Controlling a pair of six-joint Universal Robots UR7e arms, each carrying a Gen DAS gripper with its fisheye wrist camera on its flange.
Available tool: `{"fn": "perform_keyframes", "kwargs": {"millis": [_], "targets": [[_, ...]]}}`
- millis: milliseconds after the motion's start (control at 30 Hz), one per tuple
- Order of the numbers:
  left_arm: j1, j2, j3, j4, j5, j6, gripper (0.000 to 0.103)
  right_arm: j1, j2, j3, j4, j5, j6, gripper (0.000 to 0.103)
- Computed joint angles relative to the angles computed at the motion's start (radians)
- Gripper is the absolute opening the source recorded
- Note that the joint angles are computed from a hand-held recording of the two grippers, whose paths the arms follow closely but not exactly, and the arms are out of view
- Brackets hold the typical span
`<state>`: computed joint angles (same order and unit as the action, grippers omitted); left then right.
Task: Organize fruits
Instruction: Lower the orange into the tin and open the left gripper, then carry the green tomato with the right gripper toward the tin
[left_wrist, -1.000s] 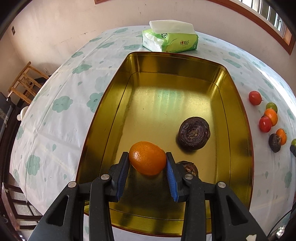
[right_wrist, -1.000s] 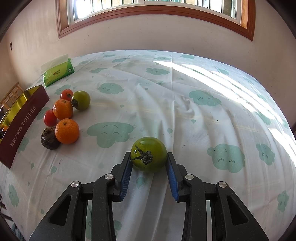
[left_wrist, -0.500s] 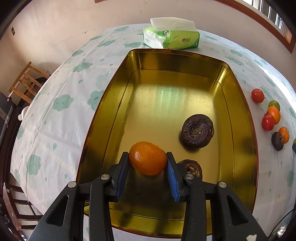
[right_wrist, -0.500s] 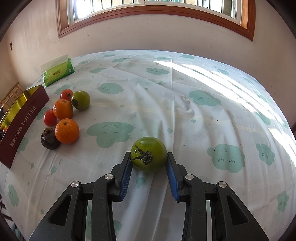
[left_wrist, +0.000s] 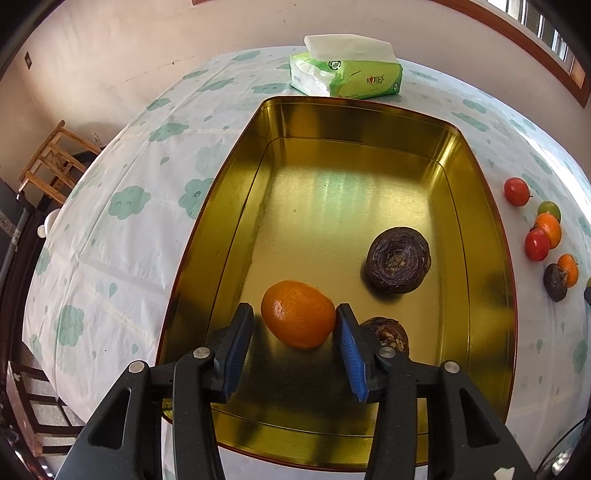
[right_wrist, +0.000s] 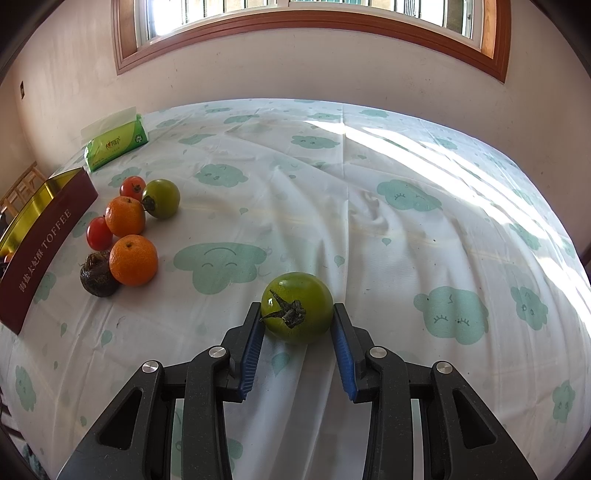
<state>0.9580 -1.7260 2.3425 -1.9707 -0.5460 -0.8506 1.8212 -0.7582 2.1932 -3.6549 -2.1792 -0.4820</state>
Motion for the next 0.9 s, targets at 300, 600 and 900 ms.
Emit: {"fn": "perform_keyframes", "kwargs": {"millis": [300,600,900], "targets": [[-0.050,-0.043,0.019,0.001,-0.008,-0.010,0.051,0.001,0.003,-0.002,-0.003,-0.007,-0.002,0.037],[-0.105,-0.083,0.033,0.015,-0.006,-0.026,0.059,0.006,0.008,-0.006,-0.003,-0.013,0.000,0.037],[-0.135,-0.117,0.040,0.052,-0.009,-0.076,0.061,0.009,0.010,-0.008,-0.003,-0.018,0.001,0.037]]}}
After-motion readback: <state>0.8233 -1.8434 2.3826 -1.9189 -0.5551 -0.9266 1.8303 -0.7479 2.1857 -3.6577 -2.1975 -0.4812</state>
